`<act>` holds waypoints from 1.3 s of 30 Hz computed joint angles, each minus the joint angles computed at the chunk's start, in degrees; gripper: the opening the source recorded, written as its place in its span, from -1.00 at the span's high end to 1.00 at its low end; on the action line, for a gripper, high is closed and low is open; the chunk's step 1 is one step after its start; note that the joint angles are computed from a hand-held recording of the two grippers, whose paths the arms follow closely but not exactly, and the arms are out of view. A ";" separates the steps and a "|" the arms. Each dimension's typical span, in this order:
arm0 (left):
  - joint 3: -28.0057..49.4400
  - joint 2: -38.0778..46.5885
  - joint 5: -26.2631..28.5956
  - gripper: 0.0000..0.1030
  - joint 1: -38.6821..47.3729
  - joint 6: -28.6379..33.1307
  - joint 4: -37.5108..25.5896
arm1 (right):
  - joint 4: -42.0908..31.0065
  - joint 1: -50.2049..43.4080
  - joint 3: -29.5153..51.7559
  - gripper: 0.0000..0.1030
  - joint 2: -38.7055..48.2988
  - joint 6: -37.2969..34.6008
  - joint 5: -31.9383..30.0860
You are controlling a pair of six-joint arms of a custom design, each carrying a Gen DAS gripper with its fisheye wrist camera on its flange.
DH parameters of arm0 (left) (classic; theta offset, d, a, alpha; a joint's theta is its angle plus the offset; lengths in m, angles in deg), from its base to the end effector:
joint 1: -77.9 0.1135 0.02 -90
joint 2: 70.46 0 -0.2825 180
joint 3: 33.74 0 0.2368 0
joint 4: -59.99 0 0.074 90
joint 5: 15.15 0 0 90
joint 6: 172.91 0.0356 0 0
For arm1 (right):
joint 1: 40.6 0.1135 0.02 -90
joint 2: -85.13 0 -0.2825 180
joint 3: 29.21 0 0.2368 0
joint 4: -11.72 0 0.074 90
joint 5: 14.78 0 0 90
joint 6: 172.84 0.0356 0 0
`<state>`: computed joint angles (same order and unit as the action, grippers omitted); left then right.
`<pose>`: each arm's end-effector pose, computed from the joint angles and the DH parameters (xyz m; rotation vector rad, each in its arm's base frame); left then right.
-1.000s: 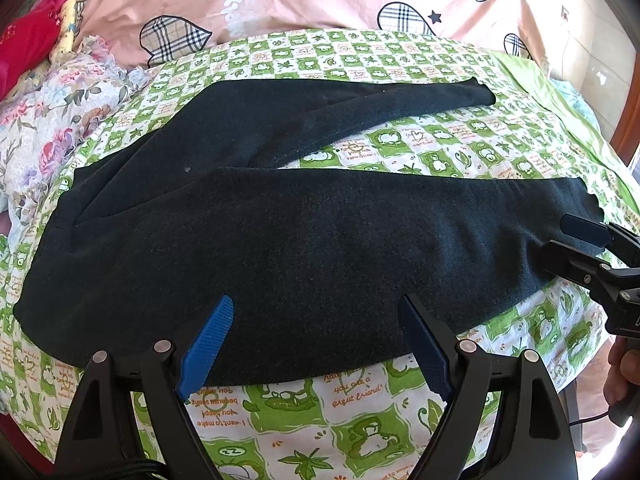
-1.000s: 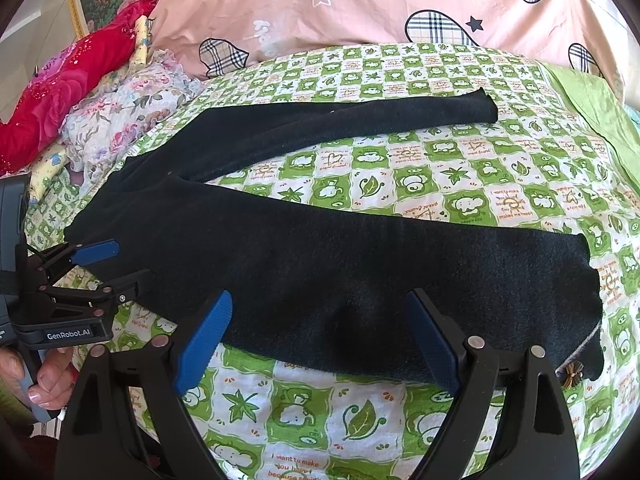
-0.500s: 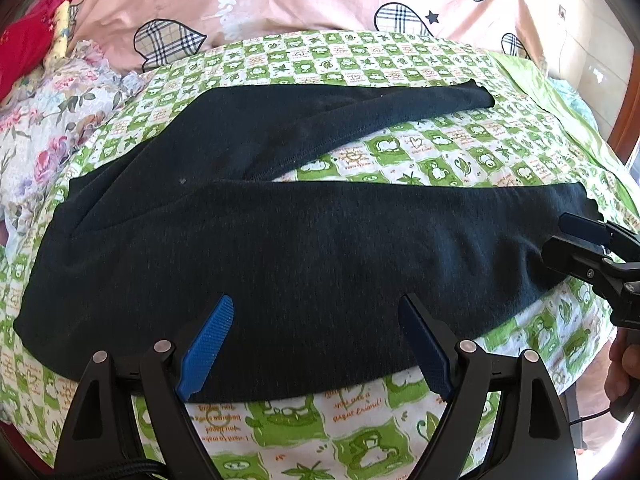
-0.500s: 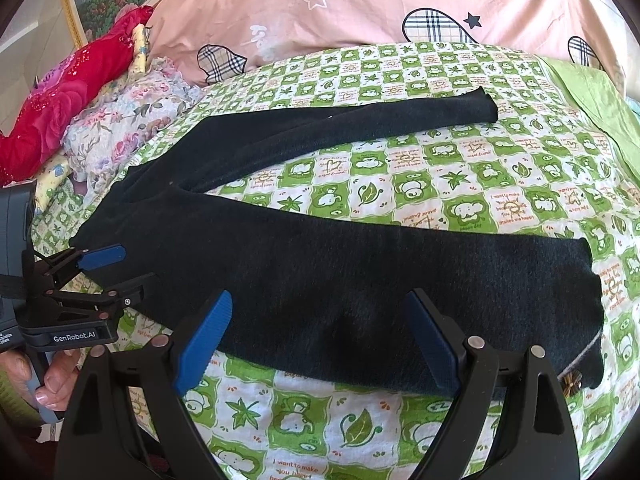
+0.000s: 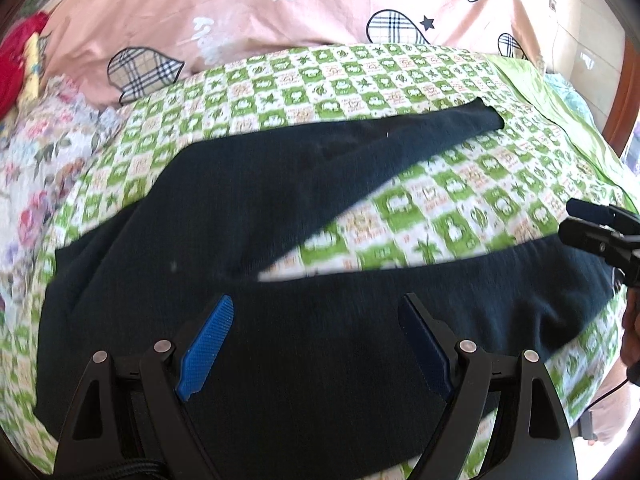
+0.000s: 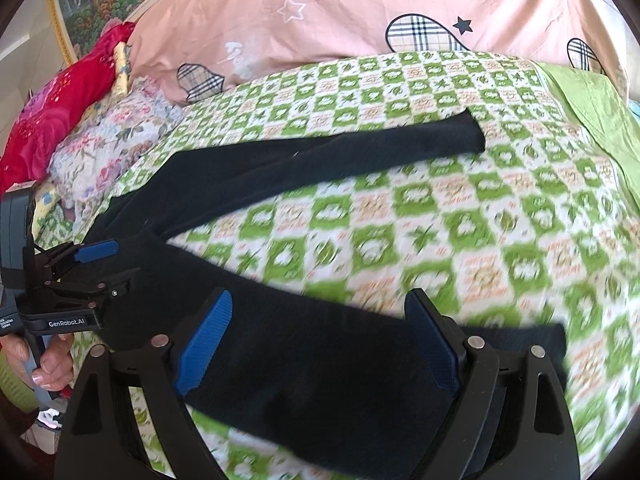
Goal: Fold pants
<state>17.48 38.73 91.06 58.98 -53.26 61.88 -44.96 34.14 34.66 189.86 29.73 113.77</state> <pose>0.2795 -0.1063 0.0898 1.1332 2.2462 -0.2847 0.0892 0.2426 0.1308 0.7439 2.3459 -0.1069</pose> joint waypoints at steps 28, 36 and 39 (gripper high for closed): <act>65.87 32.93 -6.42 -0.65 -11.81 4.04 -38.59 | 33.16 -64.89 -29.84 -0.71 -36.41 -65.52 -18.81; 94.32 48.35 -6.25 -0.65 -13.81 7.61 -57.61 | 45.36 -78.24 -30.56 -0.55 -25.29 -76.78 -30.78; 110.41 56.77 -6.05 -0.61 -14.20 9.55 -69.49 | 48.34 -80.43 -30.77 -0.04 -22.49 -78.59 -33.29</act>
<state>127.89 95.50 85.01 44.78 -43.72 -7.60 3.39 -46.29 3.88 167.37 -48.86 80.48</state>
